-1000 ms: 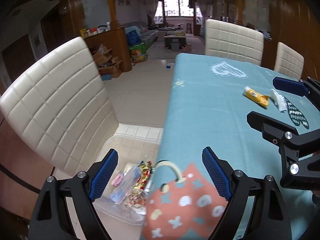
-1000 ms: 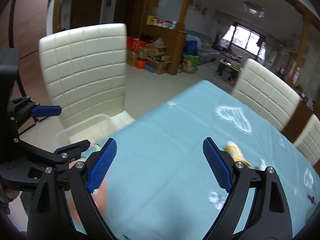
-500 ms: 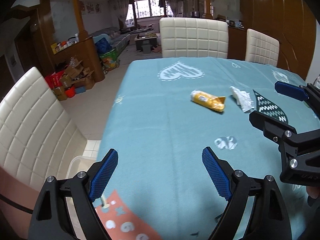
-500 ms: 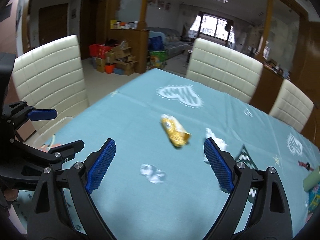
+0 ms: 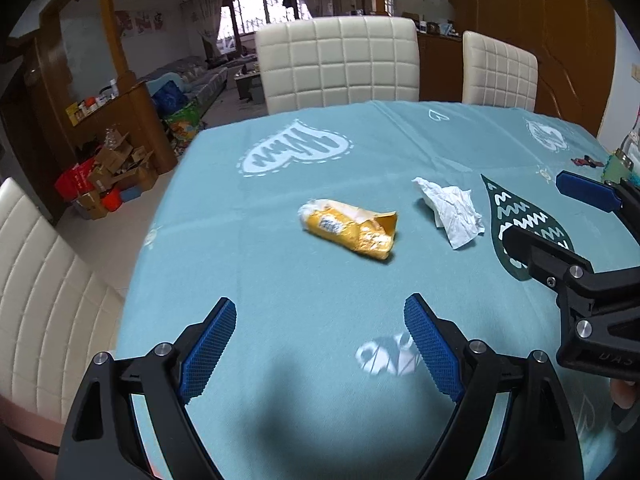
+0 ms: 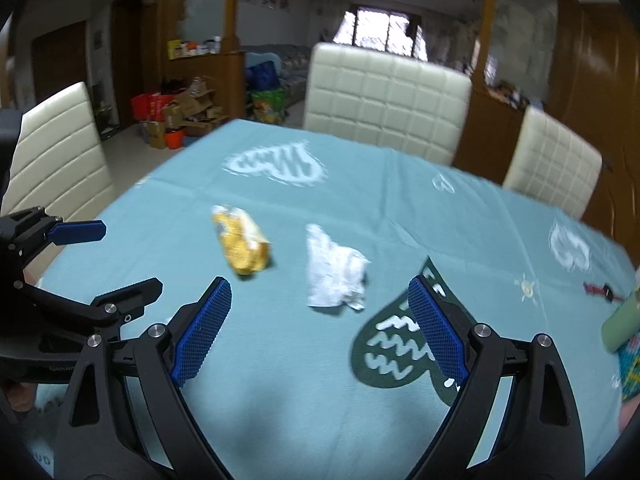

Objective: Collect trash
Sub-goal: 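Move both open grippers back over the table toward the yellow wrapper and tissue, then grasp the yellow snack wrapper with the left gripper while the right grasps white tissue, then lift and carry the yellow wrapper and white tissue over the bin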

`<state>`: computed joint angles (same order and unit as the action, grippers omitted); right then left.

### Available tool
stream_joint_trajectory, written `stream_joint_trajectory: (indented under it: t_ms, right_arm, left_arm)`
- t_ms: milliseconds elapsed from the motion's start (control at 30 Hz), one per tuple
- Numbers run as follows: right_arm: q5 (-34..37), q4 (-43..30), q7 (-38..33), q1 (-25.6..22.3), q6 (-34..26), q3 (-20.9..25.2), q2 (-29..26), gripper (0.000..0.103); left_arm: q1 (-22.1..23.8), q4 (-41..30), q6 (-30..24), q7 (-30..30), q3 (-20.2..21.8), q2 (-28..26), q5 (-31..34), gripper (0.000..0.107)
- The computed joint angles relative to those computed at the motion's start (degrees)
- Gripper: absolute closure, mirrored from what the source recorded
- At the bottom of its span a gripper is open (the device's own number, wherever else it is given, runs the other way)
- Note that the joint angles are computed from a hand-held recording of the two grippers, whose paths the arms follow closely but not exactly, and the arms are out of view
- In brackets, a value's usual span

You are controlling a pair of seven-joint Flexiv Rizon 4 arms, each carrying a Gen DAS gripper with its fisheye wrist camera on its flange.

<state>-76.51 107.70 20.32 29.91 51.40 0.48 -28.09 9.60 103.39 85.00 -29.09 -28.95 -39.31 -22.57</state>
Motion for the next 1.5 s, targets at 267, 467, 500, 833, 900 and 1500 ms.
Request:
stream_joint_trajectory:
  t_ms: [267,467,500,833,900,1500]
  right_arm:
    - [1.1,-1.4,0.2,-4.2,9.8,-2.1,-3.7,0.019]
    - [7.1,-3.9,-3.2,-5.6,17.5,-3.5,-7.5,0.042]
    - [8.5,-4.0,-4.0,-5.4,18.1,-3.7,-7.8,0.047]
    - [14.6,-4.4,-9.2,-0.4,20.6,-8.2,-8.9,0.084]
    - [15.1,-4.6,-10.1,0.3,20.0,-8.5,-8.7,0.084]
    - [20.0,-11.7,-19.2,5.8,12.0,-5.7,-9.2,0.084]
  left_arm:
    - [-14.9,-13.9,-6.0,-6.9,14.6,-7.1,4.3,0.023]
    - [-17.6,-20.7,-8.8,-10.6,17.4,-11.1,6.4,0.023]
    - [-17.4,-21.1,-9.2,-10.7,17.3,-11.2,6.5,0.023]
    - [-11.9,-19.1,-11.6,-5.1,10.9,-10.5,3.4,0.066]
    - [-11.7,-18.2,-10.8,-4.1,10.8,-10.1,3.1,0.071]
    - [1.2,-4.7,-3.9,6.7,0.1,-2.2,-4.6,0.094]
